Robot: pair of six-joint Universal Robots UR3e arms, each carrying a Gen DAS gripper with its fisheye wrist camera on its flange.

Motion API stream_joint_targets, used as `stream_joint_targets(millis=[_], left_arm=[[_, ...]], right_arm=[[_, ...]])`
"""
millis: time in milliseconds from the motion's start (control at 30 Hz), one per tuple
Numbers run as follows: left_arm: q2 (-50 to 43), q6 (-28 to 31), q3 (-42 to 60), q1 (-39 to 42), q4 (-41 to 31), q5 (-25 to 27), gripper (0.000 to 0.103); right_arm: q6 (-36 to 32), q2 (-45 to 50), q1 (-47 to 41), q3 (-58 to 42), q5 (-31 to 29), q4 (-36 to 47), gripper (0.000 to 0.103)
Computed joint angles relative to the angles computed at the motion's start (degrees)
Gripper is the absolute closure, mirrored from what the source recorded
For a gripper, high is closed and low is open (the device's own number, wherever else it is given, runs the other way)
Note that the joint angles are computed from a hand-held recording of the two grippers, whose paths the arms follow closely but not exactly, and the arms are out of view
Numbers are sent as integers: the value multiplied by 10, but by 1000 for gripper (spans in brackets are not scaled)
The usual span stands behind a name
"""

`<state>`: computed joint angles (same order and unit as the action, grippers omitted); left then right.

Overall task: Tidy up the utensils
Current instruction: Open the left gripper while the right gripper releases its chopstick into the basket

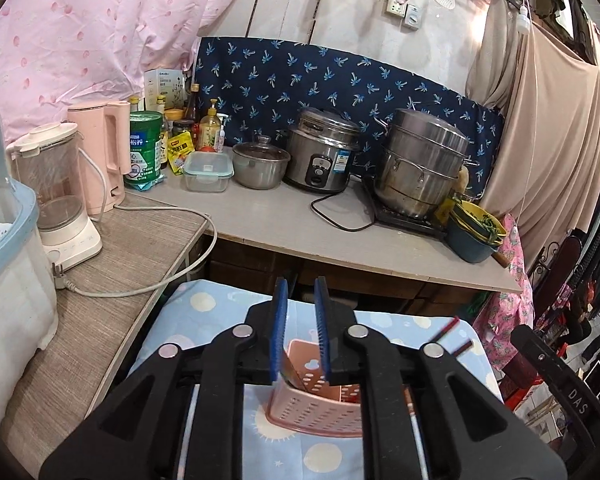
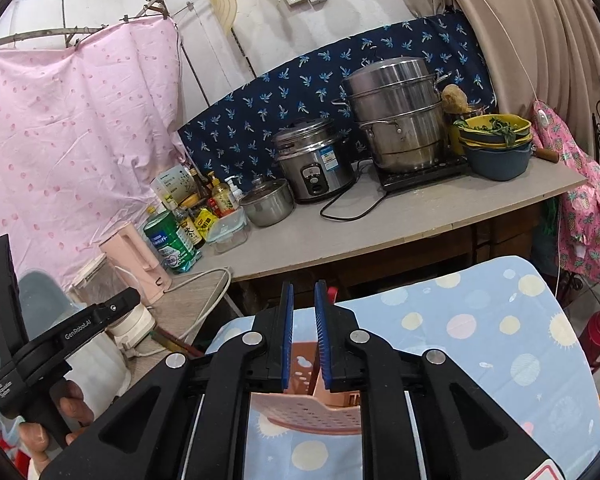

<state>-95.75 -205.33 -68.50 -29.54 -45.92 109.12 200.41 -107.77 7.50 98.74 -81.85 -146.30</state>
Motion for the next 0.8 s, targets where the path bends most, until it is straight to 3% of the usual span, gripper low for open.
stream_joint_targets(millis=[100,233,400,800], left_arm=[[23,0,-29,-19,4,22,73],[54,-3,-75,-58,-5,65,72],[118,-23,-182,-86,3,77,71],[221,-124,-371,-176,-12,97,71]], right_arm=[[-7,-17,22,7,-21,10,89],[-9,-57,55,37,-46,31,85],[-2,-116,123,102,-105,55,82],[121,-172,358,227,-293,100,81]])
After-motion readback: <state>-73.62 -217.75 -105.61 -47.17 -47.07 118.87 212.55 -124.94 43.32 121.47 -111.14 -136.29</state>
